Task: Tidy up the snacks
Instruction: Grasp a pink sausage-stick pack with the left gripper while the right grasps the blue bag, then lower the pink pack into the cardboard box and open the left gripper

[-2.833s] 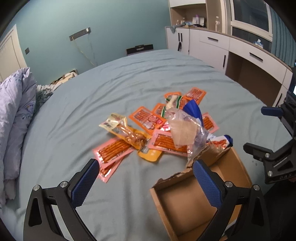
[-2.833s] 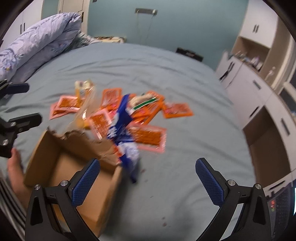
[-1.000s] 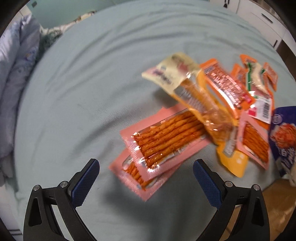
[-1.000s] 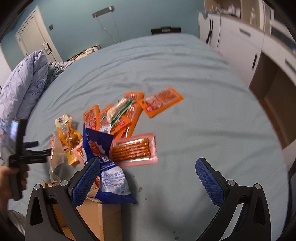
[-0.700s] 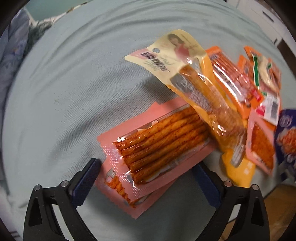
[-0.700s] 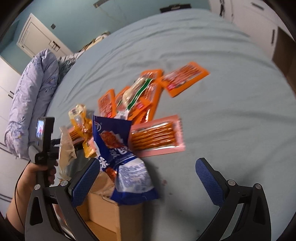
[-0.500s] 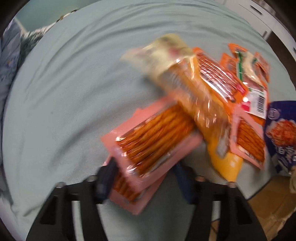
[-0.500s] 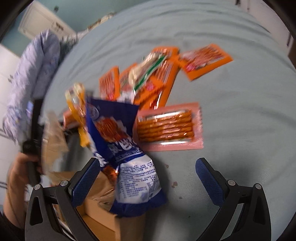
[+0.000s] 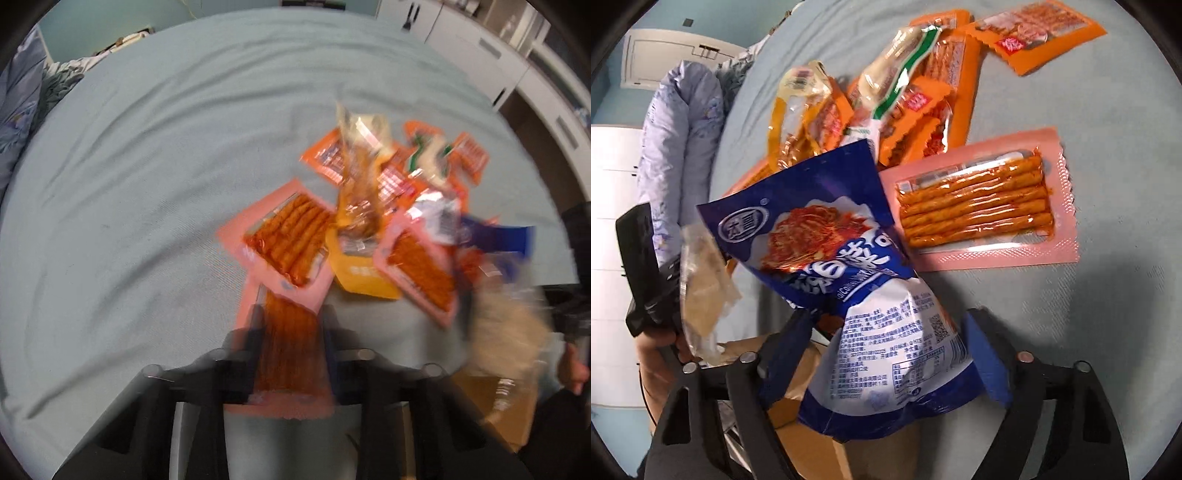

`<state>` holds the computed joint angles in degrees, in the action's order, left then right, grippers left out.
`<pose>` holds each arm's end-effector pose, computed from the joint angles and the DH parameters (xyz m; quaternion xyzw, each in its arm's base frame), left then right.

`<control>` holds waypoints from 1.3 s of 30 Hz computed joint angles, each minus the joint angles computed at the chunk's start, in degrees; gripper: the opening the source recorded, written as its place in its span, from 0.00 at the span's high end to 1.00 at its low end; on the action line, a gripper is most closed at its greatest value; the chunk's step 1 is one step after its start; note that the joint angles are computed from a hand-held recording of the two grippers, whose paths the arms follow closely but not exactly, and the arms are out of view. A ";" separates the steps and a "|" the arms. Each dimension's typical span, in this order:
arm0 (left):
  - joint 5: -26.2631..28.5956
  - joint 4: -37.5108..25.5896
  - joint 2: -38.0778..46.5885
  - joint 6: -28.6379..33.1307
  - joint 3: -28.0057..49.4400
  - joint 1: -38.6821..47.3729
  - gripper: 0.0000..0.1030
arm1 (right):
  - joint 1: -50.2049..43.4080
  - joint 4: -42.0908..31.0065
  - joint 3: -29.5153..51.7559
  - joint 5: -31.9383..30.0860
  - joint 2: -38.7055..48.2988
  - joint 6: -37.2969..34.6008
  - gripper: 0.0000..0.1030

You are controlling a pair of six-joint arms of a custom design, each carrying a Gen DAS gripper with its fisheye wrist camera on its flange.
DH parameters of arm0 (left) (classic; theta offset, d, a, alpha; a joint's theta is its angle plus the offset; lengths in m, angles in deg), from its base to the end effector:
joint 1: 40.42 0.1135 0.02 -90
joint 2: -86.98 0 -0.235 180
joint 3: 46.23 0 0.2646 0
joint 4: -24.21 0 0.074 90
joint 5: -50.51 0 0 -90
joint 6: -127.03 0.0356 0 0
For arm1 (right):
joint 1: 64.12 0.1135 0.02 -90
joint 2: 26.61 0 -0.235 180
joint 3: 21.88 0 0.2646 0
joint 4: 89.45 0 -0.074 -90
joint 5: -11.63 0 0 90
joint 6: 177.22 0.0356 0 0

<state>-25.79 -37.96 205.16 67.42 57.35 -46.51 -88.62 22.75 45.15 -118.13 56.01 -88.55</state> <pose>0.4087 -0.0521 0.1482 0.3217 0.9324 -0.0917 0.1367 0.2427 -0.0856 0.1747 0.1693 0.9237 0.3188 0.1287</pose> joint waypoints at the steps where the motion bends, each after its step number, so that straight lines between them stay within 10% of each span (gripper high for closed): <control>1: 1.26 -0.37 -1.39 -0.17 -0.65 0.73 1.00 | -0.14 -0.20 -0.02 0.16 -0.51 -0.57 0.36; 3: 4.48 -2.23 -3.58 0.05 -0.75 2.28 1.00 | -0.33 0.02 0.16 1.26 -1.50 -1.07 0.62; 10: 12.57 -3.64 -10.11 0.94 -3.56 6.65 1.00 | -5.30 -0.54 -0.84 -1.12 -5.29 -1.36 0.77; 17: 31.86 -12.32 -18.35 9.85 -10.19 12.21 1.00 | -18.53 -4.88 -1.69 -12.13 -13.70 -5.42 0.97; 24: 29.14 -19.16 -29.26 23.50 -22.85 11.22 0.99 | -16.91 -5.37 -4.90 -7.52 -16.55 -5.94 0.97; 26: 26.48 -17.86 -29.75 21.60 -23.59 8.95 0.78 | -14.67 -5.98 -5.12 -4.16 -16.84 -4.50 0.97; 28: 25.25 -17.60 -29.02 20.91 -23.59 8.29 0.22 | -11.42 -4.13 -6.43 1.76 -18.22 -1.47 0.96; 32: 25.14 -14.64 -29.90 17.71 -24.22 10.78 0.17 | -8.45 1.28 -10.54 10.10 -24.70 2.45 0.88; 35: 23.01 -12.65 -27.82 14.26 -23.75 11.90 0.16 | -7.12 3.13 -12.38 14.14 -31.42 1.08 0.45; 39: 11.21 -11.35 -22.26 10.68 -23.24 7.05 0.16 | -6.20 -1.52 -10.90 11.59 -31.27 -2.46 0.38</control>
<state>-14.59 -49.31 182.89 78.10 34.10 -39.46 -94.82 21.23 34.25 -106.54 24.74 -91.02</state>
